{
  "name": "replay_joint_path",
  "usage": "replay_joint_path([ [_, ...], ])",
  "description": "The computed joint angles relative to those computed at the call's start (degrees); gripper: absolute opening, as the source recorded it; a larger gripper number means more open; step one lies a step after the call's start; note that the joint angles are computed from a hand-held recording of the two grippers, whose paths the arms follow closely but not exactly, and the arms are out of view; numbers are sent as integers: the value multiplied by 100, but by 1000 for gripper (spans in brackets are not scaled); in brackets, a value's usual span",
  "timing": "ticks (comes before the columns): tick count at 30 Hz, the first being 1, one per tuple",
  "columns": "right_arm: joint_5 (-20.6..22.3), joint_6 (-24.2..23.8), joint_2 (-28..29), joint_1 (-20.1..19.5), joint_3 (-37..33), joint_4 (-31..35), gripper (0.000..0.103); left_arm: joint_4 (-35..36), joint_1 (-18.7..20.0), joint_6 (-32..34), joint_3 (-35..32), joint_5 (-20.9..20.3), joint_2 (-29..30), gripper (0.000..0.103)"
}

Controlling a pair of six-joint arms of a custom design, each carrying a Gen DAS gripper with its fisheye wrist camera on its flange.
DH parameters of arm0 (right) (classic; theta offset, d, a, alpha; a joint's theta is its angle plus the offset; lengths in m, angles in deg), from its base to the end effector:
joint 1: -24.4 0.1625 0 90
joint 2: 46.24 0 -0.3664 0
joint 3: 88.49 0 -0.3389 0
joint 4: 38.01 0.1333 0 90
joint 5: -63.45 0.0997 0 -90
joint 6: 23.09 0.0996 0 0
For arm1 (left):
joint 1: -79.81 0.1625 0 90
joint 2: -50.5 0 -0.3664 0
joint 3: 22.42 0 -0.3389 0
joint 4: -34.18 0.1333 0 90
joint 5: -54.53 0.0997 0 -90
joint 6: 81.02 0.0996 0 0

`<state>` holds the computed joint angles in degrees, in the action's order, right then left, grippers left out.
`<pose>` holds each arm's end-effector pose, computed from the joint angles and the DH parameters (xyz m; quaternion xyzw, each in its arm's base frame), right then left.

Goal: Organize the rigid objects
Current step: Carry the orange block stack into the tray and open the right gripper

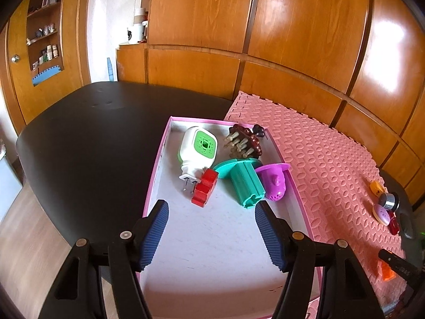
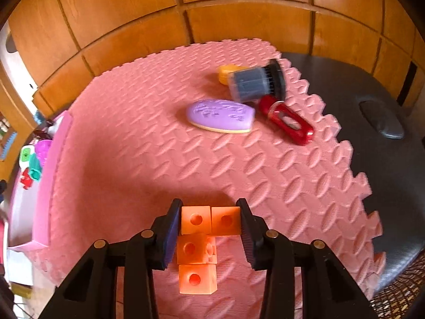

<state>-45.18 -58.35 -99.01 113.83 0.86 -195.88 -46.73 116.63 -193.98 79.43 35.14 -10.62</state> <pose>0.0952 -0.6290 0.2234 0.2416 -0.9201 0.2053 0.2302 -0.2423 -0.4653 0.1647 -0.1578 0.7630 -0.4789 0.4045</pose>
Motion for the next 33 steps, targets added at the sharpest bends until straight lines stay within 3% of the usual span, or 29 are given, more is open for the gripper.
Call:
replay_joint_path([
  [5,-9,-125,74,99,69,-26,41,163,-37,-158,33,-34,-53,68],
  [15,598,-174,160,390,-218,692,41,608,-99,-622,109,-94,-193,68],
  [24,1283,-856,285,972,-157,1110,41,1234,-177,-1290,127,-127,-367,68],
  [33,1497,-1362,738,1450,-322,1389,41,2179,-250,-2280,109,-303,-562,68],
])
